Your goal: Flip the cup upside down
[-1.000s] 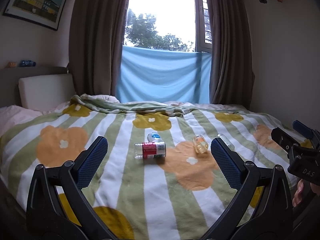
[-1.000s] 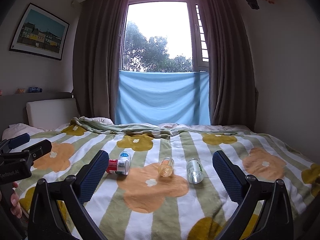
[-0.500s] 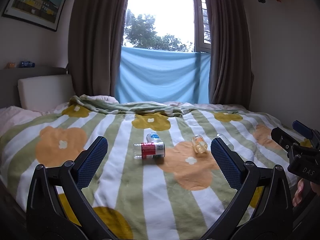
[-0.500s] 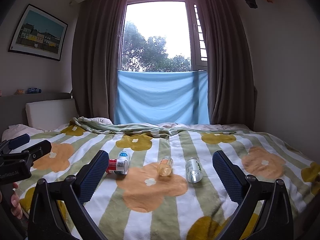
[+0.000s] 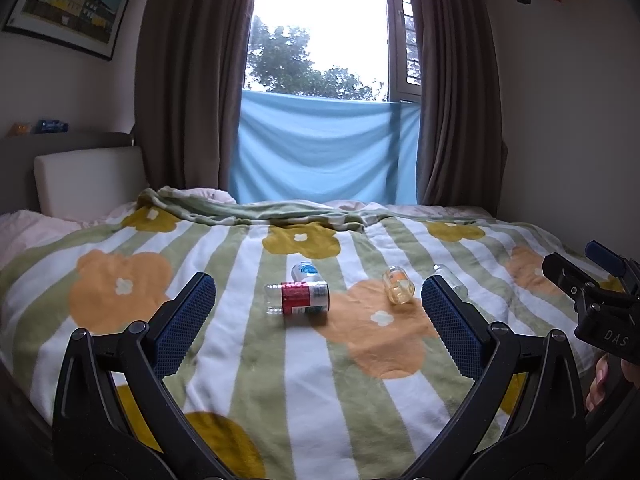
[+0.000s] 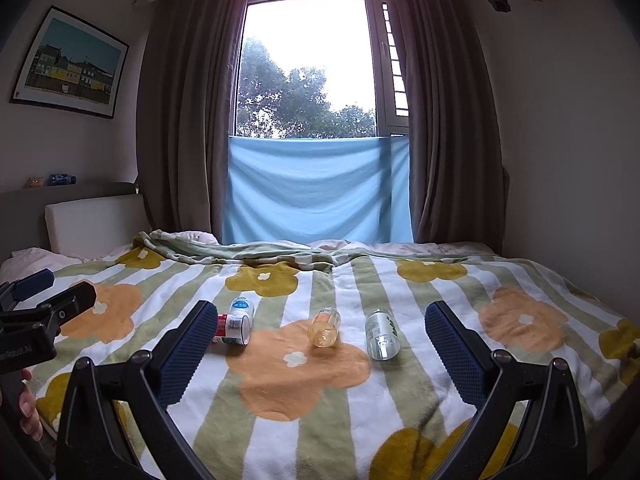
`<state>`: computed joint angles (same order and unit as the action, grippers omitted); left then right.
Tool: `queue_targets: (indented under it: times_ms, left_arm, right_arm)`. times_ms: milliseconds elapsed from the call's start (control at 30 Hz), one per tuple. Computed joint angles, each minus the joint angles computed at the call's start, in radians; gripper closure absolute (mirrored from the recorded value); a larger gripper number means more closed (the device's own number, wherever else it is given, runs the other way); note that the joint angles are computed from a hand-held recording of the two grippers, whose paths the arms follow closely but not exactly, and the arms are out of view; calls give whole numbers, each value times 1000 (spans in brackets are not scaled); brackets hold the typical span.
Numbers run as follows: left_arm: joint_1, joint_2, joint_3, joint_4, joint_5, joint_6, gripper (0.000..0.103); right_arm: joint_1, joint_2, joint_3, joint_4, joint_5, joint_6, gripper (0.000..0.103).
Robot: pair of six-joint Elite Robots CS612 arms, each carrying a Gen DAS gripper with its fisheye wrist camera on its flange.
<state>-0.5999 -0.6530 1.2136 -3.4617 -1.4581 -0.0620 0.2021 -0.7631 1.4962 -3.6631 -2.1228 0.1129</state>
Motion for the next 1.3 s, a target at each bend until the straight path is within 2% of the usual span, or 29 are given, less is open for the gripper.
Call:
queue_targets:
  times_ms: [167, 300, 400, 533, 667, 833, 967, 1100, 1300]
  left_arm:
    - [2, 6, -9, 19, 6, 3, 0]
    - [9, 17, -25, 45, 10, -9, 0]
    - [15, 25, -38, 70, 4, -23, 0]
    - [23, 40, -58, 103, 8, -29, 0]
    - [35, 53, -79, 144, -4, -53, 0]
    - [48, 71, -108, 197, -5, -80, 0]
    - [55, 85, -129, 229, -1, -89, 0]
    - [58, 101, -155, 264, 10, -89, 0]
    - [63, 128, -200, 321, 15, -99, 0]
  right_arm:
    - [-7, -7, 2, 29, 15, 7, 0]
    - [-29, -19, -13, 122, 61, 31, 0]
    - [-48, -12, -50, 197, 91, 6, 0]
    - [-84, 7, -117, 316, 177, 2, 0]
    - [-124, 41, -219, 487, 284, 38, 0]
    - [-170, 126, -413, 758, 397, 74, 0]
    - [-193, 210, -588, 971, 444, 99, 0]
    - [-214, 307, -774, 1169, 516, 139, 0]
    - [-237, 481, -1094, 1471, 596, 213, 8]
